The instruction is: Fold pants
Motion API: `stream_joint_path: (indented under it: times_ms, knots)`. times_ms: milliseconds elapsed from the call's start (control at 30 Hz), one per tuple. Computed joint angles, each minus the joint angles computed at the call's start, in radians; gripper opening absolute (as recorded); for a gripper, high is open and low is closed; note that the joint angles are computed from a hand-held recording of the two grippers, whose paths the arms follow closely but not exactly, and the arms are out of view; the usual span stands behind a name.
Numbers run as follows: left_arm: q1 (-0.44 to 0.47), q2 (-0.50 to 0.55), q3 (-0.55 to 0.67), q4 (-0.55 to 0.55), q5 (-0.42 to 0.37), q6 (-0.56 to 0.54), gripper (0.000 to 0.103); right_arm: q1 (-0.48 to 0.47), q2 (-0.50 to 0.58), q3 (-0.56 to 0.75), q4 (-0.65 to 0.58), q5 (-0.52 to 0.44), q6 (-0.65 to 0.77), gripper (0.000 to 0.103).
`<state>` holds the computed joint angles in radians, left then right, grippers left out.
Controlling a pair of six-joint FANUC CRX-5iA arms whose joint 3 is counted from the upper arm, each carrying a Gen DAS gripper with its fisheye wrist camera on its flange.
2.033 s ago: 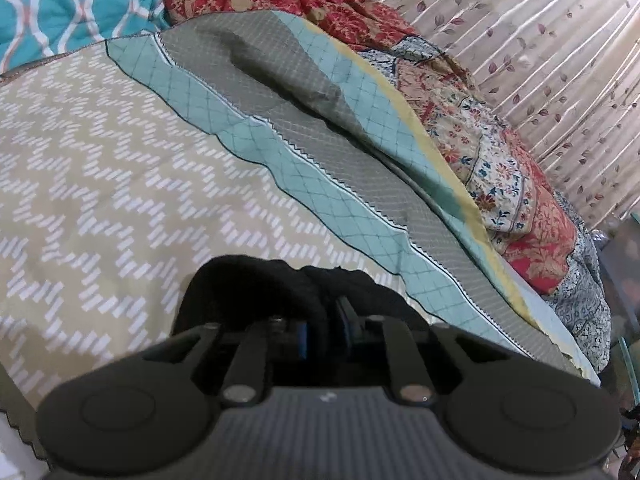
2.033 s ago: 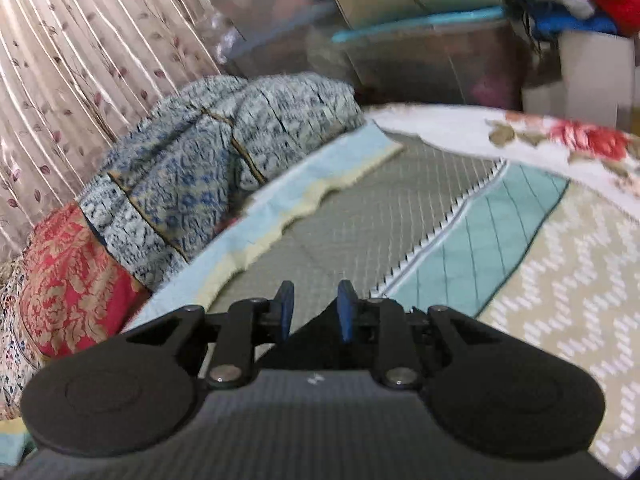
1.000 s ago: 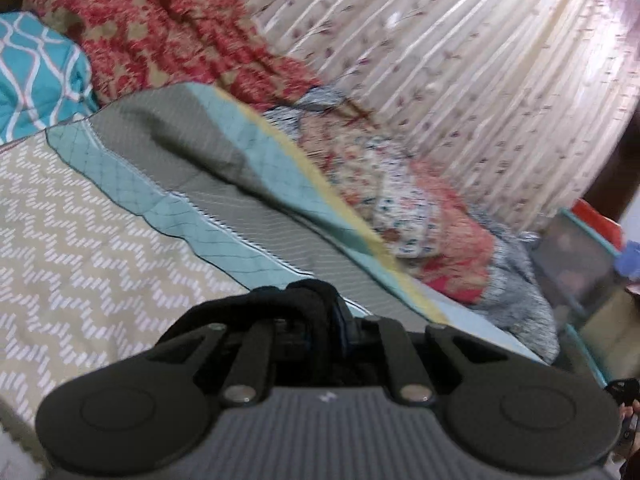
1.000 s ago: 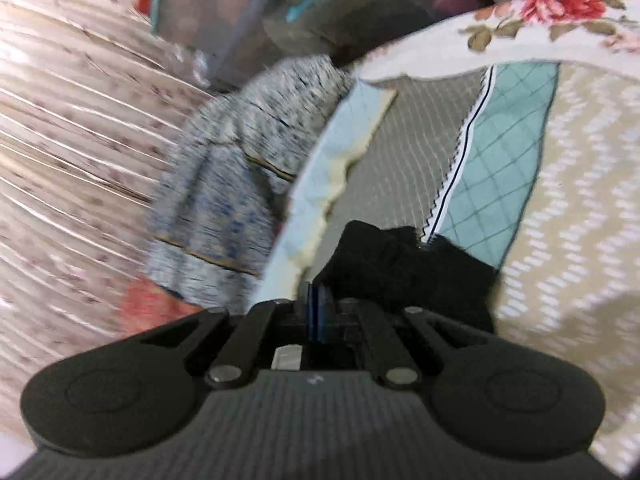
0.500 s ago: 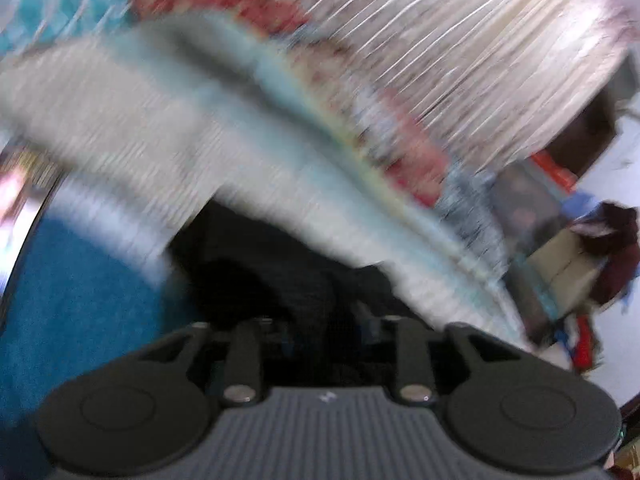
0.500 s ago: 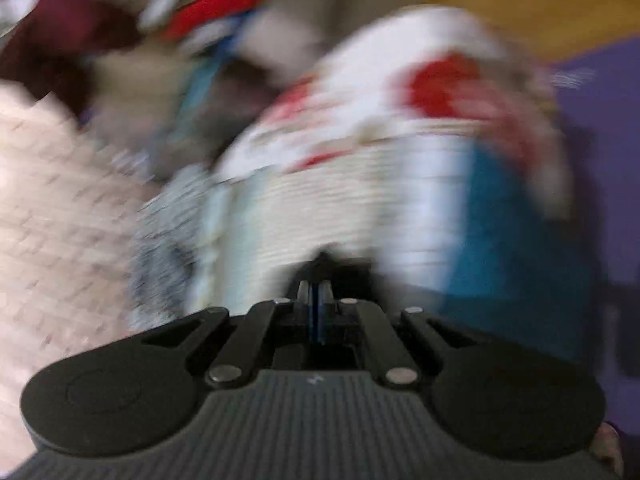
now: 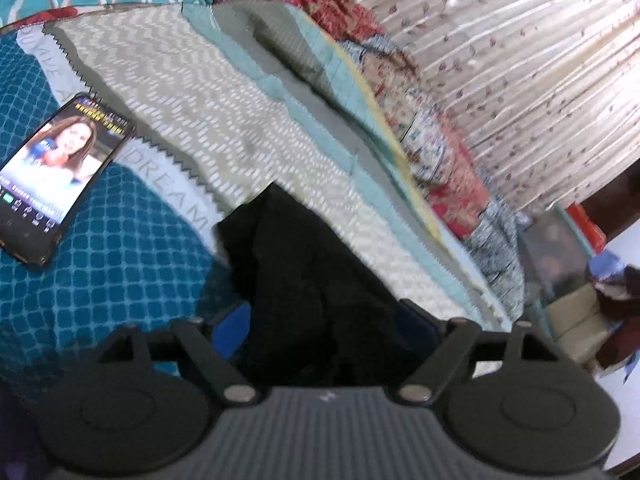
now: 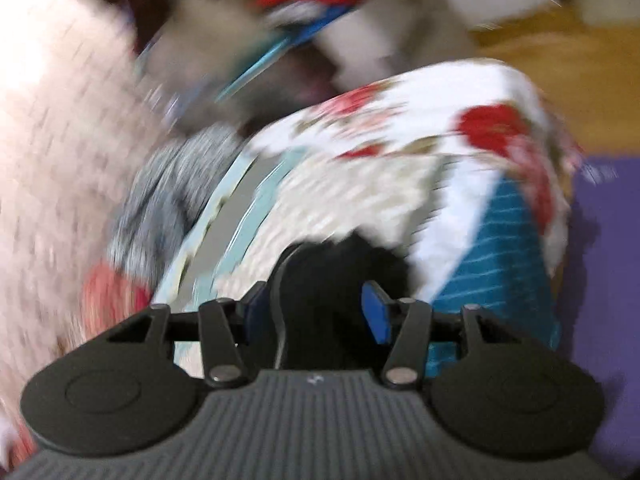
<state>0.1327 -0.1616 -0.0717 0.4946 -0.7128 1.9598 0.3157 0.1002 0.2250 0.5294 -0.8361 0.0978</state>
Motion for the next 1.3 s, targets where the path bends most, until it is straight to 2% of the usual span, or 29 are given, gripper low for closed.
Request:
stream_joint_path:
  times_ms: [67,233,300,367,433,500,567,600,667,700,733,767,833,933,967,1100,1200,1300]
  knots:
    - [-0.012,0.013,0.023,-0.002,0.010,-0.026,0.081,0.014,0.031,0.037,0.019,-0.028,0.065,0.055]
    - [-0.045,0.075,0.111,-0.001,-0.048,-0.100,0.082,-0.010,0.044,0.033,0.077,-0.057,0.023,0.055]
    - [-0.057,0.100,0.149,-0.035,-0.090,-0.089,0.091,-0.021,0.035,0.017,0.098,-0.064,-0.007,0.055]
    - [-0.065,0.122,0.183,-0.083,-0.143,-0.041,0.094,-0.038,0.042,0.021,0.094,-0.078,-0.002,0.055]
    - [-0.069,0.143,0.198,-0.093,-0.182,-0.015,0.078,-0.047,0.035,0.017,0.075,-0.098,-0.002,0.055]
    - [-0.089,0.185,0.275,-0.185,-0.266,0.028,0.037,-0.059,0.020,-0.002,0.042,-0.088,-0.023,0.055]
    - [-0.112,0.248,0.386,-0.291,-0.401,0.079,0.025,-0.067,-0.001,-0.037,0.009,-0.041,-0.055,0.056]
    - [-0.111,0.256,0.393,-0.301,-0.418,0.080,0.024,-0.066,-0.004,-0.042,-0.002,-0.033,-0.060,0.058]
    - [-0.104,0.258,0.392,-0.293,-0.423,0.088,0.024,-0.070,0.002,-0.033,-0.052,-0.027,-0.035,0.073]
    - [-0.104,0.260,0.400,-0.296,-0.433,0.093,0.024,-0.078,0.011,-0.016,-0.105,-0.025,-0.002,0.071]
    - [-0.108,0.267,0.414,-0.306,-0.445,0.098,0.024,-0.083,0.026,0.010,-0.151,-0.042,0.035,0.050]
    - [-0.115,0.276,0.432,-0.320,-0.458,0.104,0.024,-0.079,0.041,0.034,-0.152,-0.070,0.056,0.016]
    - [-0.130,0.286,0.465,-0.355,-0.482,0.110,0.024,-0.057,0.056,0.056,-0.099,-0.089,0.089,0.016]
    - [-0.144,0.299,0.492,-0.387,-0.505,0.124,0.024,-0.027,0.013,-0.038,0.108,0.026,0.038,0.015]
    - [-0.148,0.304,0.502,-0.396,-0.513,0.128,0.024,-0.027,0.014,-0.046,0.148,0.023,0.024,0.015]
    - [-0.193,0.337,0.573,-0.484,-0.571,0.111,0.025,-0.066,0.076,0.021,0.013,-0.131,0.039,0.015]
    - [-0.214,0.350,0.604,-0.523,-0.597,0.100,0.025,-0.068,0.035,-0.069,0.043,-0.065,-0.073,0.015]
    - [-0.204,0.338,0.593,-0.494,-0.586,0.107,0.028,-0.050,0.044,-0.029,0.049,-0.104,-0.025,0.015]
